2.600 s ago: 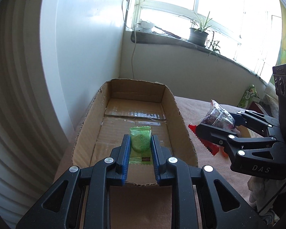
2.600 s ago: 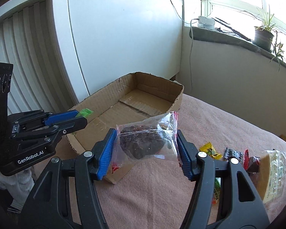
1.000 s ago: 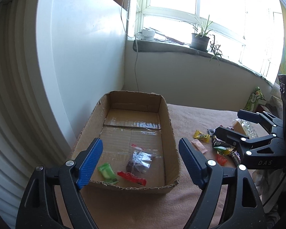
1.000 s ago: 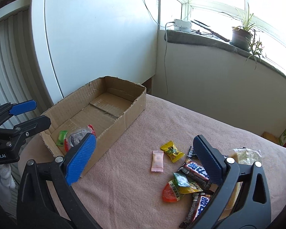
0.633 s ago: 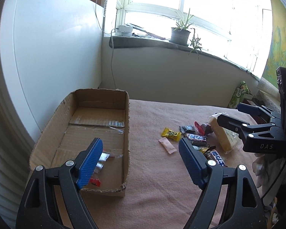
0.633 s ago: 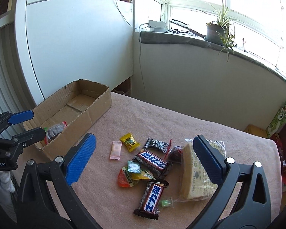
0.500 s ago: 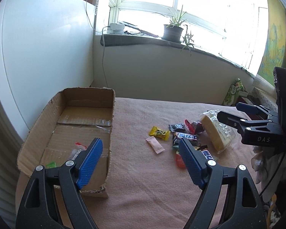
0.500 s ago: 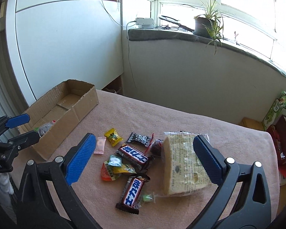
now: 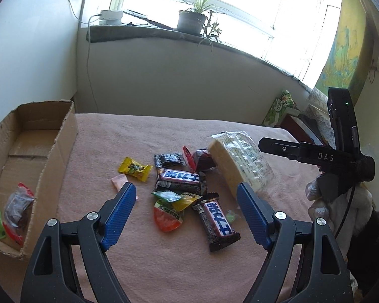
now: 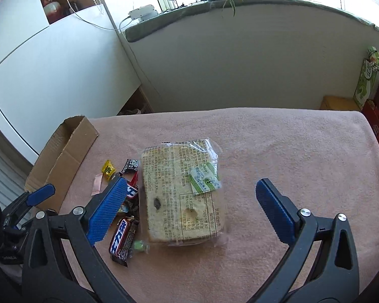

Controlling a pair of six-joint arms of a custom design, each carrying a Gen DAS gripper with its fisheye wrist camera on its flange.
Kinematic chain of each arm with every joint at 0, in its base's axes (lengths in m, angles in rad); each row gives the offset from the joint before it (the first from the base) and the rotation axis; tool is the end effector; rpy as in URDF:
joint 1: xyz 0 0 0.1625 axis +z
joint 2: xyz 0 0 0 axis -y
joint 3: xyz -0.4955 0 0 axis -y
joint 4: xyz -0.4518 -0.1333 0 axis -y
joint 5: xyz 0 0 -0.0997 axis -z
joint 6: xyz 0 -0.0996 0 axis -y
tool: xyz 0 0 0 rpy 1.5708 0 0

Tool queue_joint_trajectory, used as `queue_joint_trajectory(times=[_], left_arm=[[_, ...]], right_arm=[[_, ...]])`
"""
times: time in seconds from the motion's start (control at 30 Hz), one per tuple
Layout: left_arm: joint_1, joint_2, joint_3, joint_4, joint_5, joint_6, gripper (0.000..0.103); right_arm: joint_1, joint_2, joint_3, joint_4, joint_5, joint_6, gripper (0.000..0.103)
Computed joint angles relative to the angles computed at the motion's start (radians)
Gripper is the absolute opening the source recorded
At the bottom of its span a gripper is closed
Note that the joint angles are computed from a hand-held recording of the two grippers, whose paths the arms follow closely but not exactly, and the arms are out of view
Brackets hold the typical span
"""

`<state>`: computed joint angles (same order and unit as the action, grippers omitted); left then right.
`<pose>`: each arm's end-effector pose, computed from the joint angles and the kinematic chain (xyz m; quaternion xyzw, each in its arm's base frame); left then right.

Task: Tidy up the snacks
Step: 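Move the right tool to the wrapped bread loaf and grasp it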

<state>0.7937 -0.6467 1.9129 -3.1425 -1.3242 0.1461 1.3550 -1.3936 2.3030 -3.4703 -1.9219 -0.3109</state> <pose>-0.3470 -0.5776 -0.0321 0.4201 0.8865 -0.1813 0.0687 -0.0098 -0.5074 0.3258 -0.0417 -0.8694 0.4116 0.2702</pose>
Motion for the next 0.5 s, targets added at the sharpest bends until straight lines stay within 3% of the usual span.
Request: queue_joint_trajectory(times=[0.5], left_arm=[[-0.015, 0.106, -0.102, 0.124, -0.110, -0.050, 0.080]], right_arm=[[-0.099, -0.030, -0.007, 0.161, 0.193, -0.010, 0.103]])
